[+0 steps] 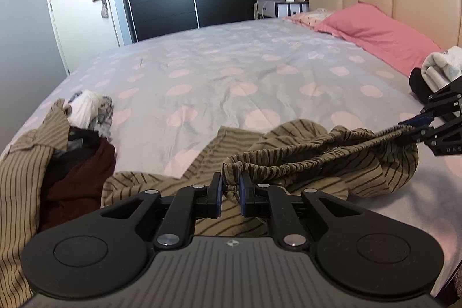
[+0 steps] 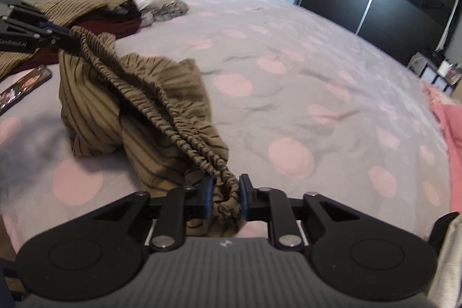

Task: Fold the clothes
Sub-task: 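Lift the trousers by the waistband with both tools, spreading it open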

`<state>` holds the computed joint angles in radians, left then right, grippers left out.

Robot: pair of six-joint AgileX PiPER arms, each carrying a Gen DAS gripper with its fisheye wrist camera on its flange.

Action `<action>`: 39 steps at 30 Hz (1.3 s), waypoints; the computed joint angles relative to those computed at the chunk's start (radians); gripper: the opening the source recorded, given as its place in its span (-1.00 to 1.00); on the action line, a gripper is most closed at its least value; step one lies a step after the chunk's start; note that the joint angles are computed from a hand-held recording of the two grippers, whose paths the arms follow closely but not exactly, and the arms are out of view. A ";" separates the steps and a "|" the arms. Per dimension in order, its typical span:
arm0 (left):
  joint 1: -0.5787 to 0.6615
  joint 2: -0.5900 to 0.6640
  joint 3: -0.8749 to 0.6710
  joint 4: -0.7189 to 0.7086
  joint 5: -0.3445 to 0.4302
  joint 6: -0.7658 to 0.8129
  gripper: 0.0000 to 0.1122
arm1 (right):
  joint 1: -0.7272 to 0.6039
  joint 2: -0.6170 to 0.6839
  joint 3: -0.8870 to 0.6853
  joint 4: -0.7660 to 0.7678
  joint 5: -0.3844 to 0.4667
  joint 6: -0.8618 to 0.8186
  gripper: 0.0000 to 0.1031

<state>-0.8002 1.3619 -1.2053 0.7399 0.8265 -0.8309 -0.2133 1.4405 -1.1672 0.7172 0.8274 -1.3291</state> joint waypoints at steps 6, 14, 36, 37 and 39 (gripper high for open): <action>-0.063 -0.038 -0.067 0.140 0.035 -0.073 -0.84 | -0.021 -0.122 0.007 0.141 -0.096 0.028 -0.70; -0.208 -0.078 -0.371 0.359 0.171 0.022 -0.84 | -0.054 -0.288 -0.095 0.352 -0.147 -0.001 -0.72; -0.148 0.168 -1.119 0.012 0.264 0.599 -0.84 | -0.190 0.030 -1.088 0.121 0.239 0.482 -0.71; -0.128 0.182 -1.108 0.005 0.253 0.616 -0.84 | -0.158 0.052 -1.093 0.076 0.235 0.498 -0.71; -0.073 0.256 -1.167 -0.033 0.259 0.670 -0.84 | -0.088 0.110 -1.122 -0.028 0.218 0.535 -0.71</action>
